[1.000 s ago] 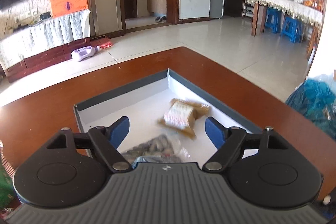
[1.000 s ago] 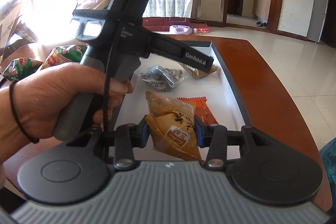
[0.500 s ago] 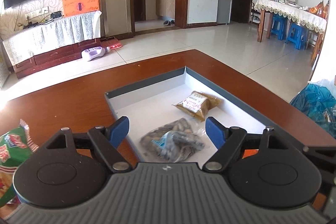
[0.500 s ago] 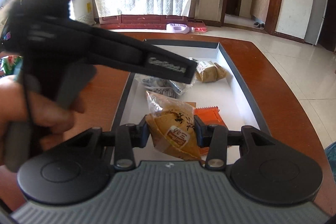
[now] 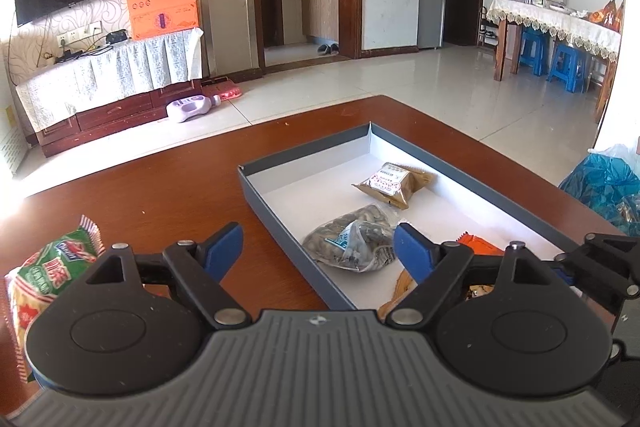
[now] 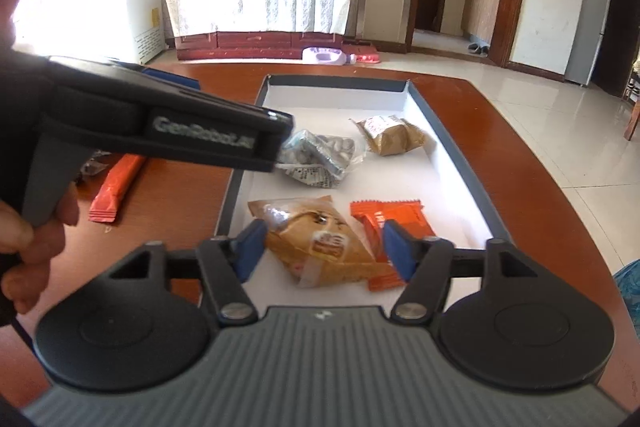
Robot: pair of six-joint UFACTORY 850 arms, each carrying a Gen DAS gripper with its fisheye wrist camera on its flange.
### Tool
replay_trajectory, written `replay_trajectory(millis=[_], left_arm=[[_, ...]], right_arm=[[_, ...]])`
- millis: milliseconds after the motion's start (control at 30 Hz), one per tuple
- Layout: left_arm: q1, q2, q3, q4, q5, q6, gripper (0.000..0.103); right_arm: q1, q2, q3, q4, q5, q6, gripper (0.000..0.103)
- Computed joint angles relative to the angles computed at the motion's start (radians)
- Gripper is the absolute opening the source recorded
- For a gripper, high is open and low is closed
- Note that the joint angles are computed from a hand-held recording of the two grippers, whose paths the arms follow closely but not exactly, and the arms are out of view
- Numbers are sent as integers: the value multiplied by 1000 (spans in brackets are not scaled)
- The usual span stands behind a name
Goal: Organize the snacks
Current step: 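Withdraw both tools from the box toward the remaining snacks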
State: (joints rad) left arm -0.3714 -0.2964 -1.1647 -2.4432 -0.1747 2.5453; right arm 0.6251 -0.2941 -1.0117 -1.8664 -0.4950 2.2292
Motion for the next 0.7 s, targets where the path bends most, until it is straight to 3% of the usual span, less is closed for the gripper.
replay_trajectory(millis=[233,333,500,700], left_arm=[[0,71,74,-71,-11,49,87],[-2,103,108,-138,-16,111,88],[-1,151,155,-186,4,139,88],[36,229,226,-190,-9,132,88]], right_arm=[[2,49,53,-87,22,177,71],[15,67,67,-94,28,222,82],[44,72,68,55,29,99,84],[79,107,113,-3,-55,192,84]])
